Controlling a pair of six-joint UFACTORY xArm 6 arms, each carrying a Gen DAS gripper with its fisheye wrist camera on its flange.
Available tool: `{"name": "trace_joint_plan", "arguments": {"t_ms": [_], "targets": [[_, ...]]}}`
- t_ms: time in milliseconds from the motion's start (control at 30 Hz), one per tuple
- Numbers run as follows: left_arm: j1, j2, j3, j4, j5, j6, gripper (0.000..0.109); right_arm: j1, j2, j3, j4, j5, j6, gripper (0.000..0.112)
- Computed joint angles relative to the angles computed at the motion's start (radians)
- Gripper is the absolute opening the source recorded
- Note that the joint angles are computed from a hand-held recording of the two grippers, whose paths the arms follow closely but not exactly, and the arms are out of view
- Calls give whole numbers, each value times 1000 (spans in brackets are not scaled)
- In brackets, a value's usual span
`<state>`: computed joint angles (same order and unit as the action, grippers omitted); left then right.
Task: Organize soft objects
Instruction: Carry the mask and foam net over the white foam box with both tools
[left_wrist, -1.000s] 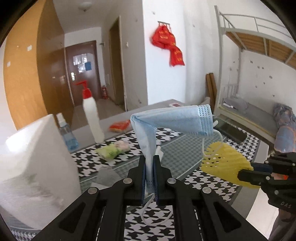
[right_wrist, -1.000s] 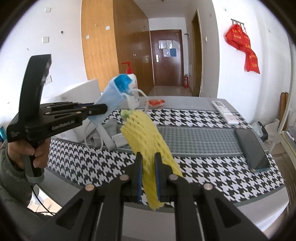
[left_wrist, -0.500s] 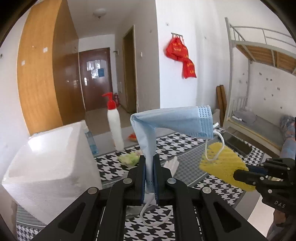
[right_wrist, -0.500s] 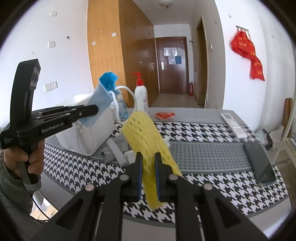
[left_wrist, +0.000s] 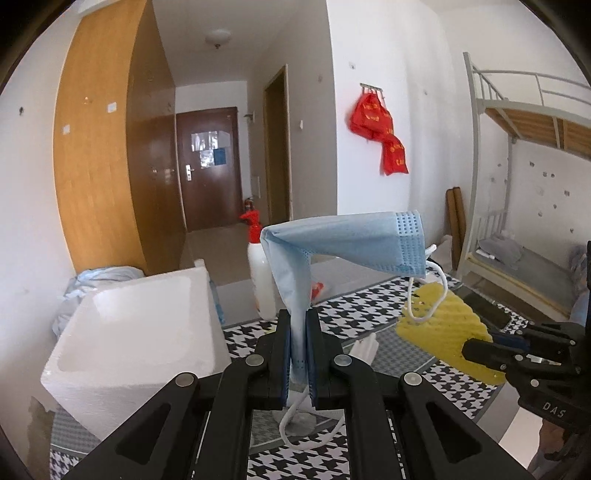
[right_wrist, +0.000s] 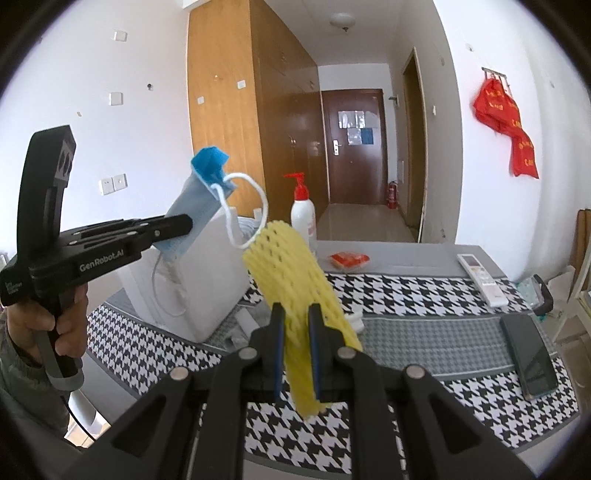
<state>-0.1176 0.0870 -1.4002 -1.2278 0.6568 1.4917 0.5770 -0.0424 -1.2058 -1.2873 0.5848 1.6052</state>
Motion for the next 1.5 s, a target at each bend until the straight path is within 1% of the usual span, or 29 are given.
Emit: {"name": "trace_joint_plan", "arguments": {"t_ms": [367, 567, 733, 867, 1033, 1300, 1500], "targets": [[17, -19, 4, -28, -47, 4, 8, -11, 35, -62, -18, -33, -19, 15], [28, -9, -32, -29, -53, -15, 8, -24, 63, -112, -28, -60, -34, 15], [29, -2, -51, -33, -92, -31, 8, -45, 82, -141, -29, -91, -50, 15], [33, 13, -72, 4, -104, -72, 8, -55, 103, -171, -18, -108, -75, 15], [42, 30, -102, 1, -111, -88, 8, -59, 137, -217, -12, -122, -90, 15], [66, 94, -190, 27, -123, -133, 8, -50, 213, -311, 3, -140, -112, 15], [72, 134, -227, 81, -166, -199, 8, -52, 277, -393, 51, -173, -169, 15]]}}
